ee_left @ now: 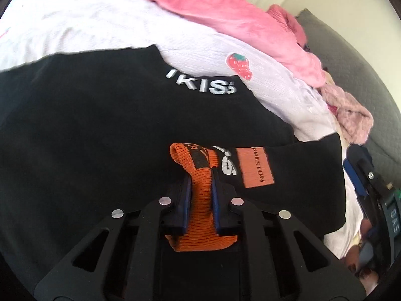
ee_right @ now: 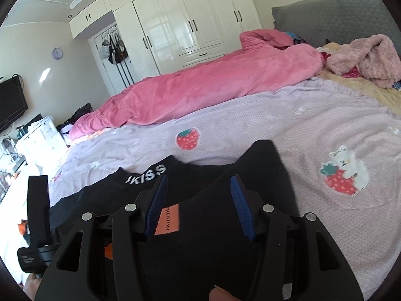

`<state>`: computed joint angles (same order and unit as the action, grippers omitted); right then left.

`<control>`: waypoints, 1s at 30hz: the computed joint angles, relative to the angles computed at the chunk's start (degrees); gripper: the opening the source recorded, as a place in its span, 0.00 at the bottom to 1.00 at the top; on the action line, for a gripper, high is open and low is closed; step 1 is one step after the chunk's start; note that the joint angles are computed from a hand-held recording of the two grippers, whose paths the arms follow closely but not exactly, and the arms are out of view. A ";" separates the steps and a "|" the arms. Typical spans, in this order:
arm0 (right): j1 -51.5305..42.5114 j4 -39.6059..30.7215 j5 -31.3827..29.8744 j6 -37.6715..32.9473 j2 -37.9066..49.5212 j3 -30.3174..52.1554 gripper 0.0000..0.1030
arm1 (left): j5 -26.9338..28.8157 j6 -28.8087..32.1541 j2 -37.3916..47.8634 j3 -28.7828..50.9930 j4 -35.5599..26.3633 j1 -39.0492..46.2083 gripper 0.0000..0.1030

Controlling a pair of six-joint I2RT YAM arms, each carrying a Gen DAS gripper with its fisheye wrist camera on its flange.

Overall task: Fold small clothes
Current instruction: 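Carry the sleeve across the shirt with the right tool while the left tool grasps the cuff, then lower the cuff onto the shirt body and open the left tool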

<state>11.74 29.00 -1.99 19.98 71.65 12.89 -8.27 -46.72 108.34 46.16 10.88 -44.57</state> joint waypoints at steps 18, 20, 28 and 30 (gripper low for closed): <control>-2.99 -0.58 5.13 -1.83 2.44 1.08 0.50 | -9.07 9.00 -24.99 -11.41 -6.25 5.96 0.06; -2.63 -0.66 5.11 -2.09 3.46 1.43 0.53 | -8.90 8.89 -24.36 -11.94 -6.10 6.48 0.06; -2.21 -1.20 4.06 -2.49 5.34 2.36 0.55 | -9.72 8.80 -21.68 -11.75 -6.60 8.15 0.11; -0.82 -1.27 4.51 -3.01 5.35 2.45 0.57 | -12.63 8.76 -22.84 -12.42 -7.30 7.75 0.12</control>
